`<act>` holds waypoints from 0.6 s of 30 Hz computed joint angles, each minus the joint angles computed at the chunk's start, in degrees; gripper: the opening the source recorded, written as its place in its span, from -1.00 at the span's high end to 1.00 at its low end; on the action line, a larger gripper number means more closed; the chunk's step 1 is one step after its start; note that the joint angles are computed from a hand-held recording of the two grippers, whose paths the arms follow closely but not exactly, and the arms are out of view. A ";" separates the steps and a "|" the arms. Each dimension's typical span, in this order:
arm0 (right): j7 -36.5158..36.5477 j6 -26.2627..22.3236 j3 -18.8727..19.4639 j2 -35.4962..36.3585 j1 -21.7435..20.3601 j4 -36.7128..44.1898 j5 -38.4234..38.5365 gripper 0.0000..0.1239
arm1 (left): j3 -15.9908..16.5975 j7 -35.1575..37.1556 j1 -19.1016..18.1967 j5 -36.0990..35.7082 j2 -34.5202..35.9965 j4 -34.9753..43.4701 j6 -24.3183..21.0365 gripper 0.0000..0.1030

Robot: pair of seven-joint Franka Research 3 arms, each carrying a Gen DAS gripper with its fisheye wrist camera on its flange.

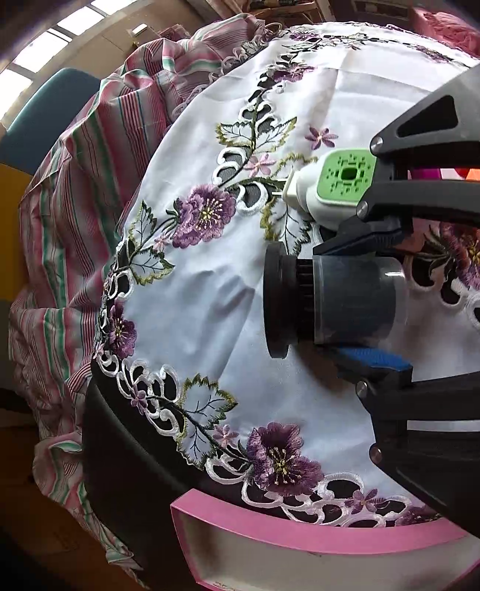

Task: Organize rigid objects
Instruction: 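Carry the brown holder into the tray with the left tool while the right tool grasps the black-lidded cup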

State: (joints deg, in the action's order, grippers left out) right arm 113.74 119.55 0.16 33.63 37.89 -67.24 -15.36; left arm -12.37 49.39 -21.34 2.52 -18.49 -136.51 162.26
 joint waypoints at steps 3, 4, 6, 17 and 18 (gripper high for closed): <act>0.08 4.99 1.40 -5.22 -0.67 -7.67 1.67 0.30 | 0.84 -0.37 0.97 -0.01 -0.25 -0.63 0.17 -0.14; -0.45 6.91 2.31 -7.40 -1.04 -10.82 2.75 0.30 | 1.11 -0.46 1.50 0.14 -0.16 -0.60 0.21 -0.14; -1.77 10.18 4.21 -11.61 -2.09 -16.91 5.84 0.30 | 1.07 -0.95 2.79 1.09 0.27 -0.12 0.26 -0.15; -1.66 17.42 6.67 -18.13 -2.66 -29.30 7.60 0.30 | 1.11 -1.47 8.71 5.82 8.77 8.39 -3.34 -0.15; -1.86 17.82 6.65 -17.76 -2.77 -29.15 7.47 0.30 | 0.67 -2.50 9.45 7.63 9.66 9.35 -4.43 -0.15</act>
State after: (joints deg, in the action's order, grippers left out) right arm 111.88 137.38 6.82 15.87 35.11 -96.39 -7.88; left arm -11.70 46.89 -11.89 10.15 -8.83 -127.15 157.82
